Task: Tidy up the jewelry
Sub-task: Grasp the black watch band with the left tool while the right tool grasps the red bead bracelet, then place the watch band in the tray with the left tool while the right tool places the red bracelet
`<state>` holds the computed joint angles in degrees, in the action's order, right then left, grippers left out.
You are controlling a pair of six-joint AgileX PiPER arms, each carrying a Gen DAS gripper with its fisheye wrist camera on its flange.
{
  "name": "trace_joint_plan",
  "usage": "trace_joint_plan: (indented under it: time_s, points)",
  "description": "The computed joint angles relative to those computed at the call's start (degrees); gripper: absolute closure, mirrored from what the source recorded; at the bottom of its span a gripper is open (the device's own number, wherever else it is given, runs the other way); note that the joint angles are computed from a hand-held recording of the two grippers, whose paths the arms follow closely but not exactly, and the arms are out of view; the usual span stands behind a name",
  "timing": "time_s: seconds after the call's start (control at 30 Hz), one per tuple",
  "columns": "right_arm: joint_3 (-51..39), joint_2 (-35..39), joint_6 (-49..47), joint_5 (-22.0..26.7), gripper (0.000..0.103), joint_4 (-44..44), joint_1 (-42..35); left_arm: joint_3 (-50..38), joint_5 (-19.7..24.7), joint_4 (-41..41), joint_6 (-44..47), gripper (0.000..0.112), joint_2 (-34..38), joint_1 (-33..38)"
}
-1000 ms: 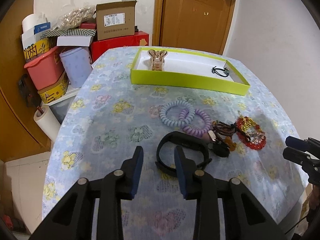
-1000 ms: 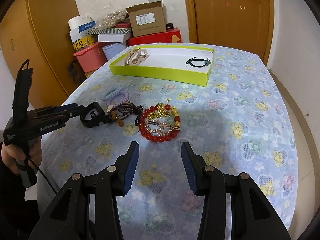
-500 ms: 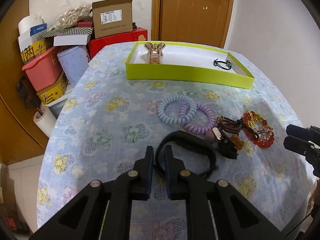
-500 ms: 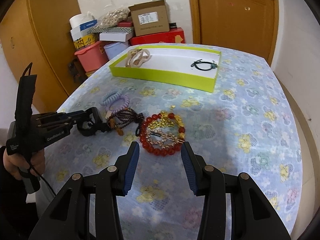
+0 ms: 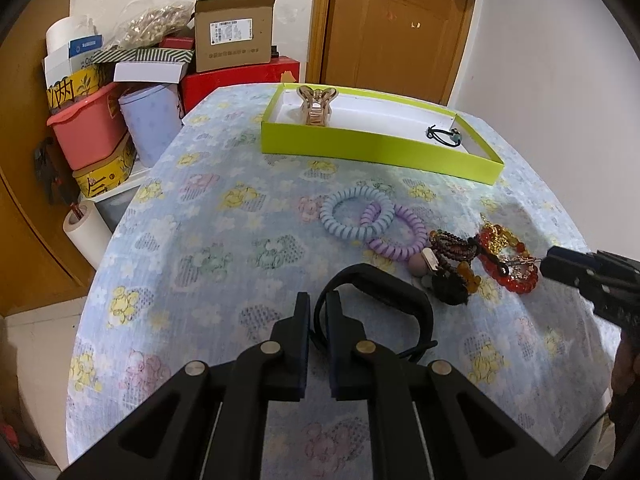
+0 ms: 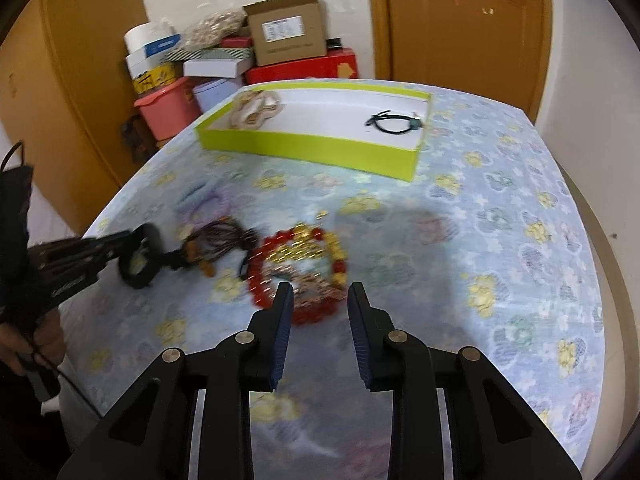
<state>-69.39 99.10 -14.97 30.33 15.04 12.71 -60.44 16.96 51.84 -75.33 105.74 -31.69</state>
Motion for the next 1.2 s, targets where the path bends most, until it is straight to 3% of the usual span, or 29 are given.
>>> trace_joint_plan:
  time_s: [0.17,0.37,0.57,0.73,1.2]
  points:
    - [-5.75,4.18,-1.26,2.42,0.074,0.36,-1.11,-0.05,-0.55,-0.36,0.43,0.104,0.11,0.19]
    - [-10.71,8.77,-0.12,5.67,0.087,-4.12,0.30,-0.10,-0.56,-0.60,0.78,0.104,0.16,0.23]
    - [-9.07,8.07,2.69,3.94,0.093,-11.83,3.05,-0.45,-0.64,-0.25,0.91,0.104,0.62,0.27]
    - [-5.43,4.68,3.16,1.37,0.094,-11.26,3.03,-0.42,-0.58,-2.34,2.57,0.105,0.27,0.46]
    - [-1.55,-8.13,3.56,-1.07,0.094,-12.24,4.85,2.17,2.00,3.83,-4.05,0.105,-5.15,-2.78]
